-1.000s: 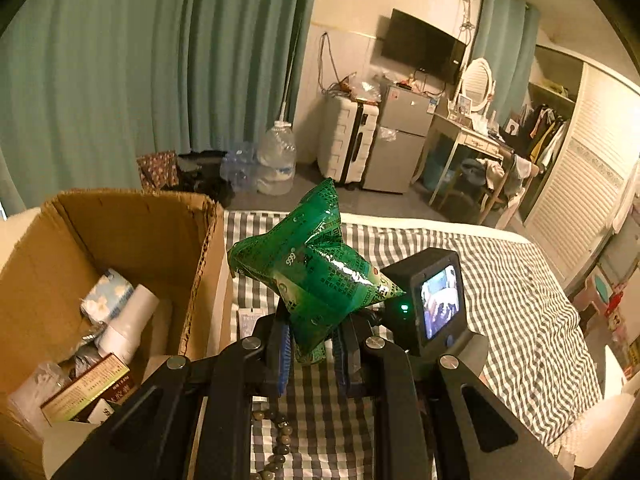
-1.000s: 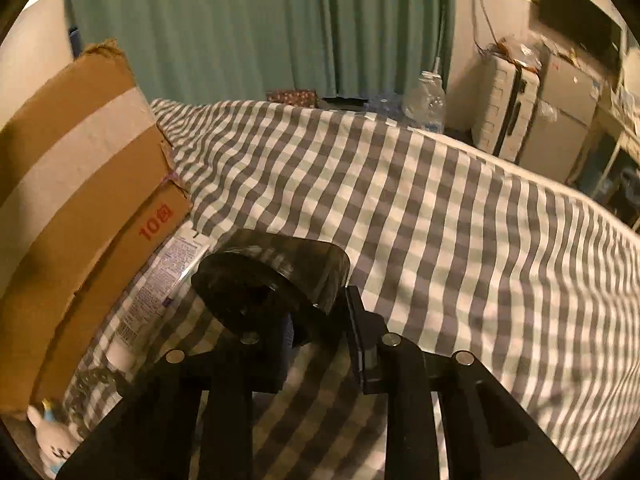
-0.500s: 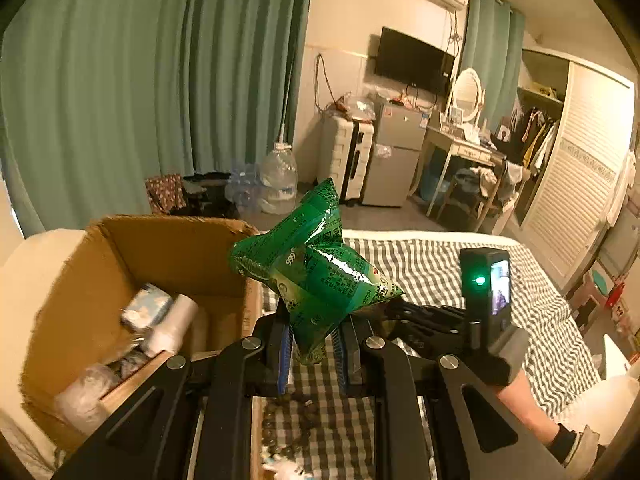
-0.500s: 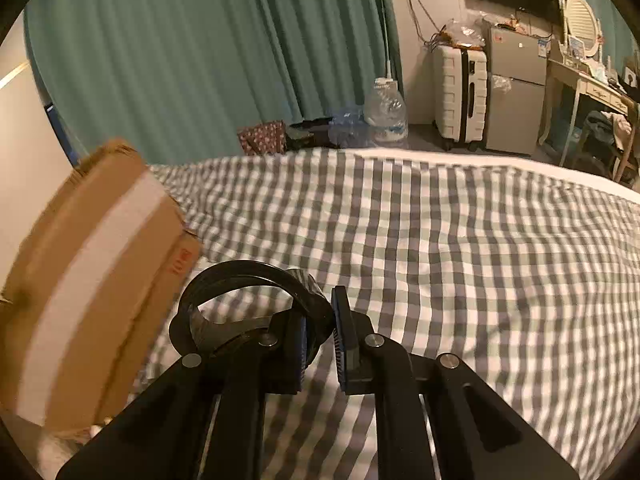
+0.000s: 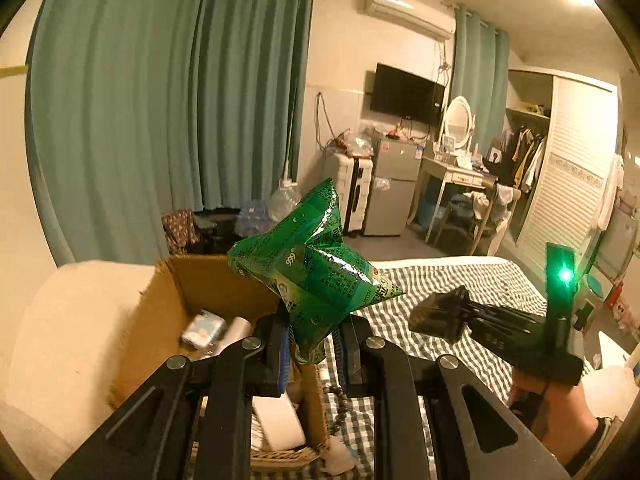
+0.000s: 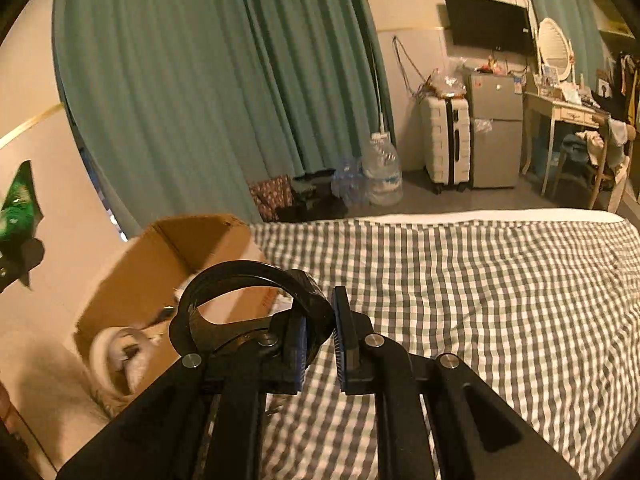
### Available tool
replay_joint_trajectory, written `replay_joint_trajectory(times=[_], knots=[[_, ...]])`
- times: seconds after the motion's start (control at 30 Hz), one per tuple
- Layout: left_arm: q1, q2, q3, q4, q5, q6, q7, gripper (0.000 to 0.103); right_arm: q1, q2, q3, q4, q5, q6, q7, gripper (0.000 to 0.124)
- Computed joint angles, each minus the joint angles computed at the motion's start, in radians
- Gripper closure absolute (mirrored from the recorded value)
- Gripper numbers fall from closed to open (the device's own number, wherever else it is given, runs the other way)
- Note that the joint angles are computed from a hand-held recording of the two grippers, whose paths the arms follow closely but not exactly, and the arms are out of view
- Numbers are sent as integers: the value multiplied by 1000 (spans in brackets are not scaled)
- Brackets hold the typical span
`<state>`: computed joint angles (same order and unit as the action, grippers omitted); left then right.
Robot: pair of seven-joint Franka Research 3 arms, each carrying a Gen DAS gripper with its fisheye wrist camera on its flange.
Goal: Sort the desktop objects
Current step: 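Carry the green bag and black headphones over the cardboard box with both grippers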
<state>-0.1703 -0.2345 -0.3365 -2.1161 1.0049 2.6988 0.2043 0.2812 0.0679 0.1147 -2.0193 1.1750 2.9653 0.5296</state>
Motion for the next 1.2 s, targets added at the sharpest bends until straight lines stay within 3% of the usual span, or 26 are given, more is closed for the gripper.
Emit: replay_joint_trajectory(times=[0.3, 0.6, 0.73, 0.93, 1.2], knots=[[43, -110, 29, -87, -44, 80, 70, 85, 94, -176, -8, -114, 190, 79, -134, 113], [100, -154, 44, -149, -143, 132, 207, 85, 176, -200, -13, -85, 245, 97, -163, 113], [162, -153, 29, -176, -127, 158, 196, 85, 196, -174, 2, -57, 193, 99, -120, 113], [188, -76, 35, -164, -137, 181, 213, 85, 207, -100, 22, -7, 117, 84, -78, 113], [149, 31, 85, -124, -204, 147, 277, 85, 175, 36, 67, 93, 56, 74, -30, 113]])
